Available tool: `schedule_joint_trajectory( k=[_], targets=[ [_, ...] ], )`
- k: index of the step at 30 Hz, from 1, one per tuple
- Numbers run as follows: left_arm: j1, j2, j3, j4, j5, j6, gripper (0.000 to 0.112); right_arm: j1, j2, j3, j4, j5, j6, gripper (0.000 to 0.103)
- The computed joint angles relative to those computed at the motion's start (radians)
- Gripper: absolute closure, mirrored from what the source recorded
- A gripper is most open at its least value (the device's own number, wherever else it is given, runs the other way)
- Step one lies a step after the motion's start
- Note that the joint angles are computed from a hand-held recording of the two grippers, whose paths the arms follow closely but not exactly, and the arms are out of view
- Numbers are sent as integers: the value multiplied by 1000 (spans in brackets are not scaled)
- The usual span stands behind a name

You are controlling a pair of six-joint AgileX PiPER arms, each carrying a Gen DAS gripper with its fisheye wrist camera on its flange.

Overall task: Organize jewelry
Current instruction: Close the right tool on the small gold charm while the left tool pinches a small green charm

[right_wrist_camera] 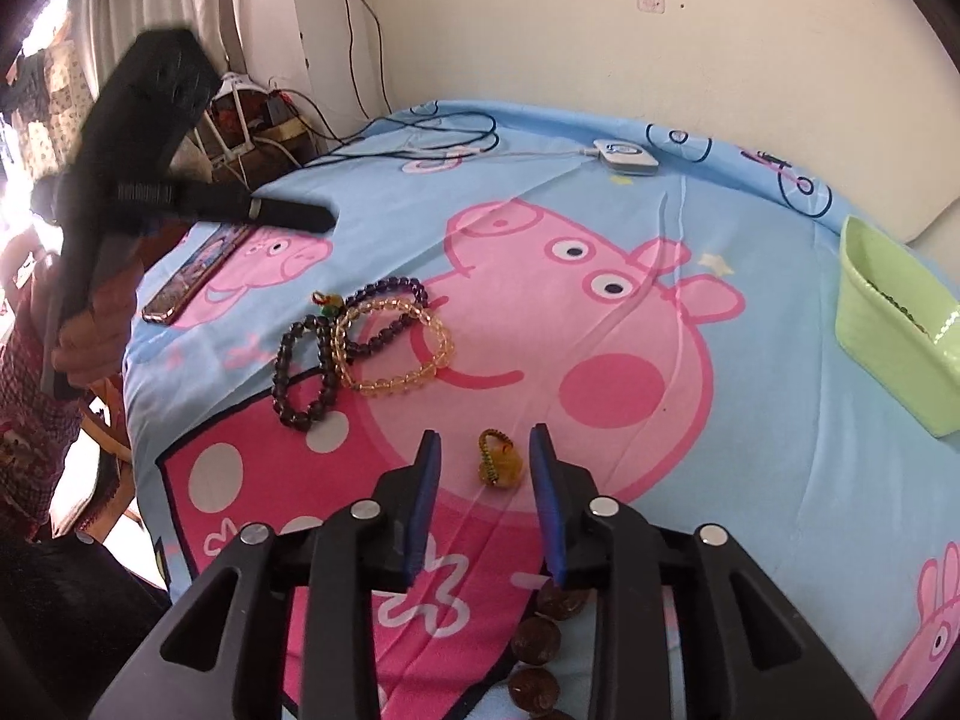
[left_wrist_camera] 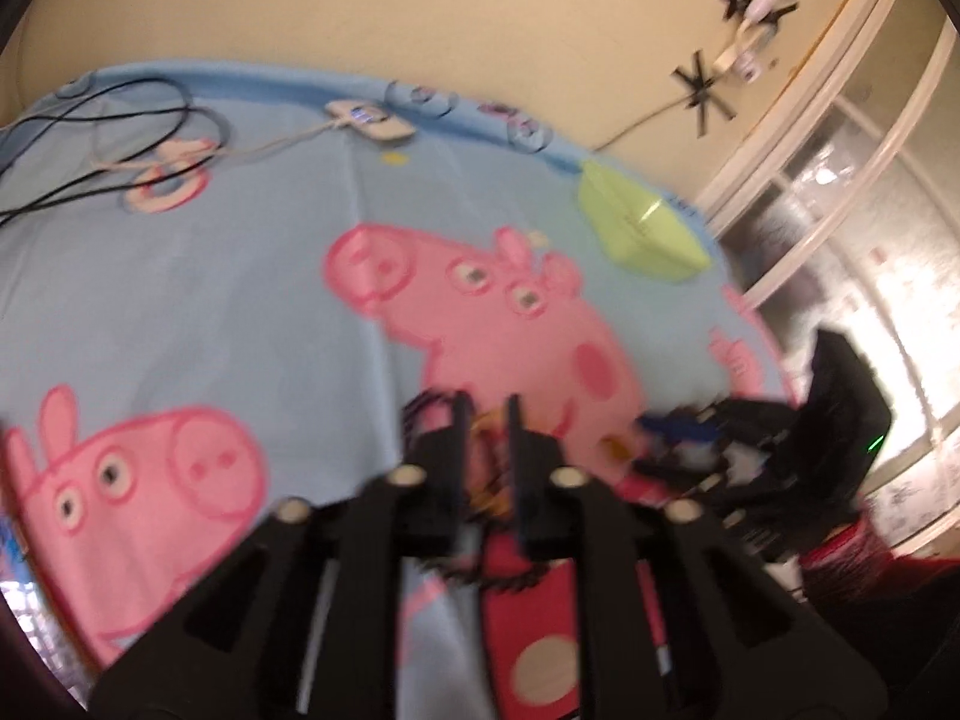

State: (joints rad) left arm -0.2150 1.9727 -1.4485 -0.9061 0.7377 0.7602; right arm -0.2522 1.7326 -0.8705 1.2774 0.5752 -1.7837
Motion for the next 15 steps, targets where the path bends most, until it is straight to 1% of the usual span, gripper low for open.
schedule_joint_trajectory(
  k=[1,3,4,6,8,9,10,11,12,14,15],
  targets=[
    [0,-11,34,21,-29,-19,64,-3,4,-3,3,4,3,95],
    [12,-10,70,-8,-41,21,63,-3,20,-15,6,3,12,95],
    [18,-4,75,-7,-40,33,63,-1,30,-25,0,0,24,95],
    [9,5,89,11,-65,34,63,9,44,-37,-18,-11,60,95],
    [3,17,91,12,-62,49,79,20,47,-35,-31,-16,73,95],
    [-5,26,90,30,-65,53,98,26,46,-29,-29,-24,64,95],
    [-13,27,94,43,-81,51,102,33,41,-16,-11,-41,32,95],
    [-9,25,102,15,-85,83,105,38,35,-2,13,-54,2,95],
    [1,26,100,-5,-74,96,112,42,30,10,35,-66,-31,95],
    [9,14,99,-18,-82,86,112,43,28,19,54,-73,-56,95],
    [24,8,96,-42,-74,100,112,44,26,22,56,-75,-59,95]
  ],
)
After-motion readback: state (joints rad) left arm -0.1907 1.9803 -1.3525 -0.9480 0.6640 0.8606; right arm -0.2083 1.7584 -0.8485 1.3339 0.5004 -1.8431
